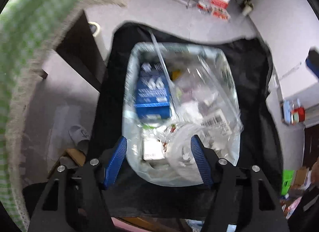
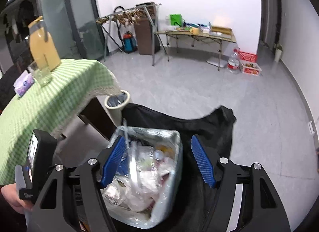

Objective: Collect trash

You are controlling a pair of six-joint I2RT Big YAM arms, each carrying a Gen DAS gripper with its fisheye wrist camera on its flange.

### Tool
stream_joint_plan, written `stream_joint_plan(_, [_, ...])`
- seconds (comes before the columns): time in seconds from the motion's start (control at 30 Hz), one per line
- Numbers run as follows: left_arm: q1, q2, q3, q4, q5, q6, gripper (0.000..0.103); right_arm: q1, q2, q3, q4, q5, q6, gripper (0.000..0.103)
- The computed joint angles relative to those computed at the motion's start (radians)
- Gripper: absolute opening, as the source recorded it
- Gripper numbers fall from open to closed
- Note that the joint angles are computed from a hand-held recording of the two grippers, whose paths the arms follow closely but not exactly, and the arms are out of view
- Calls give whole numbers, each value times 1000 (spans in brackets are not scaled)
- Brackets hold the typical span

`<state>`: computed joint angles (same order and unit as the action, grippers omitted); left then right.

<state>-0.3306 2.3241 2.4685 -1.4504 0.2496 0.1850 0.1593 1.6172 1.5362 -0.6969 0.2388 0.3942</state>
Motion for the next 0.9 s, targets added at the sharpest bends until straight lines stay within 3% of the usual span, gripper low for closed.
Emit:
stream_joint_plan(0.1, [31, -64, -60, 92, 26, -36, 69, 23, 4, 18, -14, 10, -31, 66])
stream_joint_plan(0.27, [57, -92, -79, 119, 4, -43, 72, 51, 24, 79, -68, 26, -45, 66])
stream_joint_plan(0.4, [89, -165, -177, 171, 30, -33, 72, 84, 41, 123, -84, 51, -60, 66])
stream_joint_plan(0.6, [165, -354, -392, 371, 54, -17, 72, 138, 84, 202, -87, 55, -95, 66])
stream_joint_plan(0.67, [214, -423, -450, 478, 76, -46, 75, 160, 117, 274, -109, 65, -105, 66])
stream_joint_plan(0.73, [261, -468, -482, 561, 51, -97, 79, 193, 150, 344, -89, 74, -153, 66])
stream_joint_plan(0.83, [331, -503, -488, 622, 23, -148, 80, 242, 203, 444, -63, 111, -216, 66])
stream_joint_plan(0.9, [390, -523, -487, 657, 16, -183, 85, 270, 237, 501, -38, 95, -240, 74])
